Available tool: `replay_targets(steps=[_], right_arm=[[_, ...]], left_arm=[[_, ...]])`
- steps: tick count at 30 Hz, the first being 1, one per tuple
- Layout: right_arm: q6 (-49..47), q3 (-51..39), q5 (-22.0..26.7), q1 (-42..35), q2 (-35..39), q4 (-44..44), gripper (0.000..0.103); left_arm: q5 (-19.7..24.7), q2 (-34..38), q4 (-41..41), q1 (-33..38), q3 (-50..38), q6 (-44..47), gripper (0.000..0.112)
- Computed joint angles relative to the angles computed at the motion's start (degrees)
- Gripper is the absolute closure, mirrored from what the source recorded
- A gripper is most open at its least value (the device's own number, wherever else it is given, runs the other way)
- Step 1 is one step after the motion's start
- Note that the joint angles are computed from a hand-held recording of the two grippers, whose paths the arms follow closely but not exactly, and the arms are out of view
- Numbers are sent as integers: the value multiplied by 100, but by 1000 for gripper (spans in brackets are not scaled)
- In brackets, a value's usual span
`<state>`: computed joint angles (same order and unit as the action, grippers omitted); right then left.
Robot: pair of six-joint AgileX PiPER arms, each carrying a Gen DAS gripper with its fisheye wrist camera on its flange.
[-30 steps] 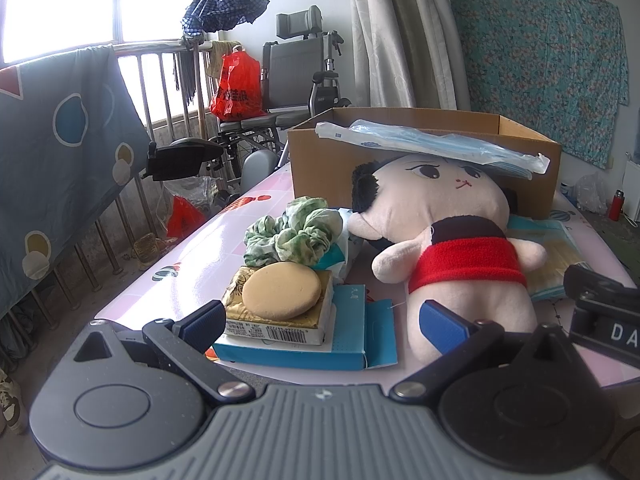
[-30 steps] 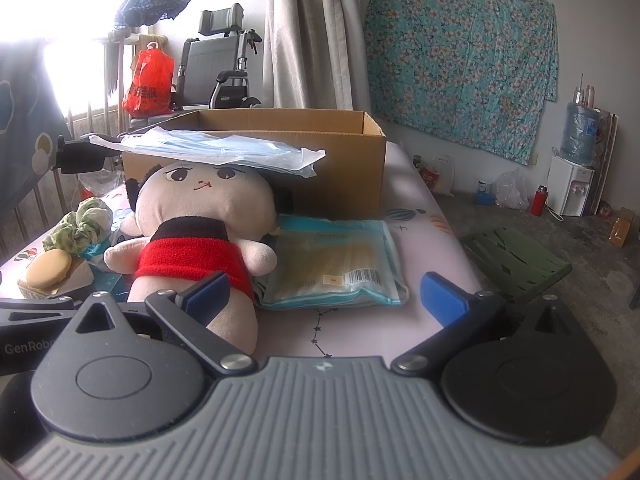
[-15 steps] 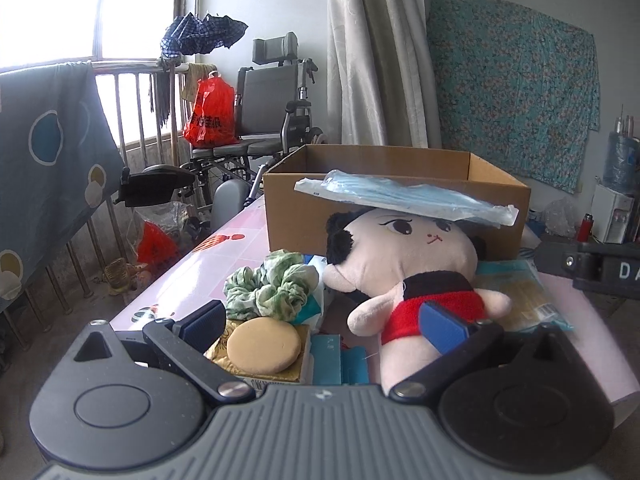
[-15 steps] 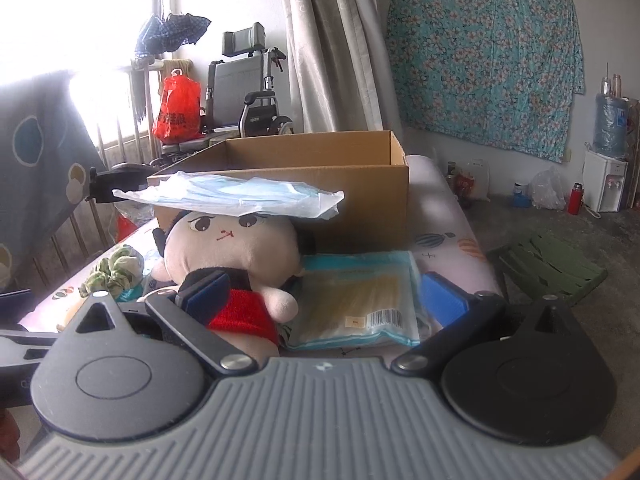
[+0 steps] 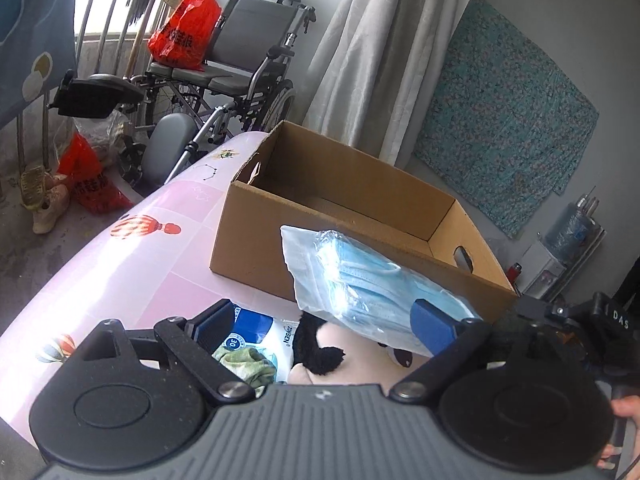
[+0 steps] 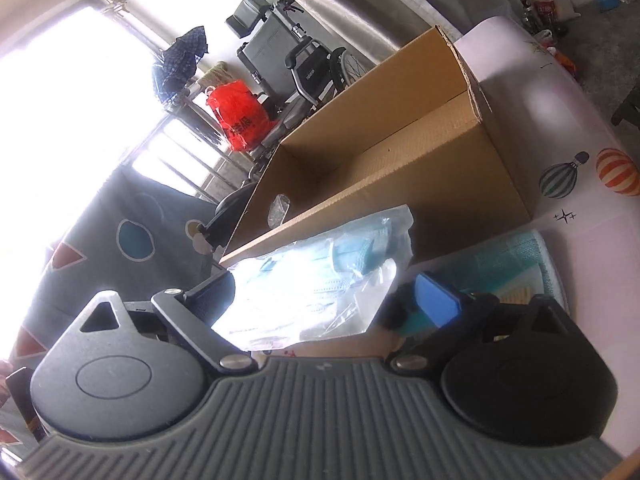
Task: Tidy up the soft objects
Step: 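Grasp the blue face-mask package off the box with the right tool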
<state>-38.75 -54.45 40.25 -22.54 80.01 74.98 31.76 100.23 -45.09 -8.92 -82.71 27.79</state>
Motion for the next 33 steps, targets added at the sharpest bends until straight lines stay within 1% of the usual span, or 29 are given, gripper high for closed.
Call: replay_targets(steps=[1,2,4,5,6,8,9,10,11,12,13,14,15,16,18,20,24,29,33], right_arm=[[54,-117,27,-16,188,-47,12],[164,-264,67,0,381,-133,12],[19,-444,166,42,712,-20,16],[-24,-511,240,73,866,65,19],[-32,-557,357,72,989,137,20],[-62,-657,552,102,1296,322,32],[-130,-657,659,108,1404,436,35],[-189,-645,694,134,1476,533,41],[-256,-616,635,194,1510,592,43],[-338,-596,507,262,1503,615,48],[-405,-590,422,304,1476,619,58],[-451,-608,449,295,1465,666,66],[-513,-633,526,273,1516,768,72],[-484,-711,719,199,1567,831,79],[-430,-803,765,174,1545,757,81],[-488,-809,660,207,1411,674,84],[-534,-784,728,152,1073,437,85],[-521,-774,992,-50,670,216,86],[-449,-872,1150,-176,407,105,86]], left_arm=[[334,270,-99,98,-346,-140,17],[588,474,-175,166,-608,-251,17],[1032,878,-303,255,-1096,-335,19],[1161,1018,-241,258,-1268,-442,24],[1261,1142,-195,249,-1413,-519,27],[1404,1278,-302,238,-1535,-498,35],[1431,1298,-411,253,-1523,-443,36],[1445,1306,-537,269,-1491,-352,38],[1510,1360,-667,272,-1537,-241,44],[1598,1401,-730,276,-1587,-166,49],[1747,1472,-737,277,-1713,-133,60],[1863,1514,-711,275,-1799,-125,70],[1889,1501,-675,257,-1805,-114,73],[1844,1424,-608,218,-1746,-97,74],[1776,1305,-495,158,-1690,-28,81],[1692,1176,-231,63,-1681,-48,85],[1591,801,345,-141,-1556,-40,87],[1509,422,580,-277,-1439,27,88],[1636,259,628,-292,-1582,29,88]])
